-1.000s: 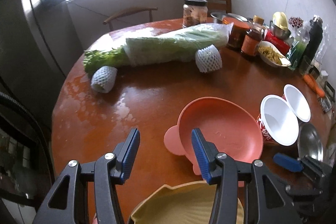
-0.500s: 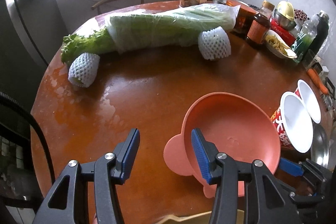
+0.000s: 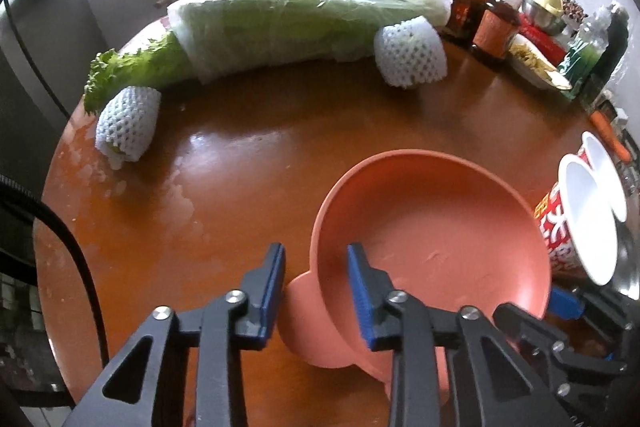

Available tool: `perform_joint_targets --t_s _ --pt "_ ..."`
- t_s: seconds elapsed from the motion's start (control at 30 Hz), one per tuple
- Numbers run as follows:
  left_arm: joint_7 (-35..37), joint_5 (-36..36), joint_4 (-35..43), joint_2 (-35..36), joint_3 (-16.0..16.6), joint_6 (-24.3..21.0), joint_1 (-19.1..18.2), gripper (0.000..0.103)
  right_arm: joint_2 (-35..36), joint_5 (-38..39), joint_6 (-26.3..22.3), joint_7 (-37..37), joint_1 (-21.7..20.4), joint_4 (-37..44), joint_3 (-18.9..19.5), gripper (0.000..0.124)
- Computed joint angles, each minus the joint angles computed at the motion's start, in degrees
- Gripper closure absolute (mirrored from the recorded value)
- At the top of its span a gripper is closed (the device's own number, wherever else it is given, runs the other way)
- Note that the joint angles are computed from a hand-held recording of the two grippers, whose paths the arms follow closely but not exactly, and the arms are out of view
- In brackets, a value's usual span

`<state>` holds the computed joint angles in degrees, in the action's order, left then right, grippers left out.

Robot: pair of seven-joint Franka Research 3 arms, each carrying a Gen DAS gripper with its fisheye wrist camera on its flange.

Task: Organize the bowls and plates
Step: 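Close both grippers on the rim of the pink pig-shaped bowl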

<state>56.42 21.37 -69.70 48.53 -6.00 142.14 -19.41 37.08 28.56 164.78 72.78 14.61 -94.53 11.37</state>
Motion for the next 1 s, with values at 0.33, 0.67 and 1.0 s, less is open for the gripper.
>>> perform_joint_targets --t_s 0.33,0.67,1.0 --pt "-9.7 6.9 -9.1 -6.8 4.3 6.4 -1.6 0.074 1.1 -0.4 1.6 0.3 1.3 2.9 0.2 0.087" --pt "-16.4 11.8 -16.7 -13.3 4.5 9.6 -0.5 0.074 0.2 0.0 6.1 -2.2 0.6 3.4 3.1 0.087" --pt "-26.7 20.6 -26.1 -22.6 4.9 10.1 -1.5 0.074 -4.4 5.8 10.0 -11.2 -4.3 -2.2 10.7 0.087"
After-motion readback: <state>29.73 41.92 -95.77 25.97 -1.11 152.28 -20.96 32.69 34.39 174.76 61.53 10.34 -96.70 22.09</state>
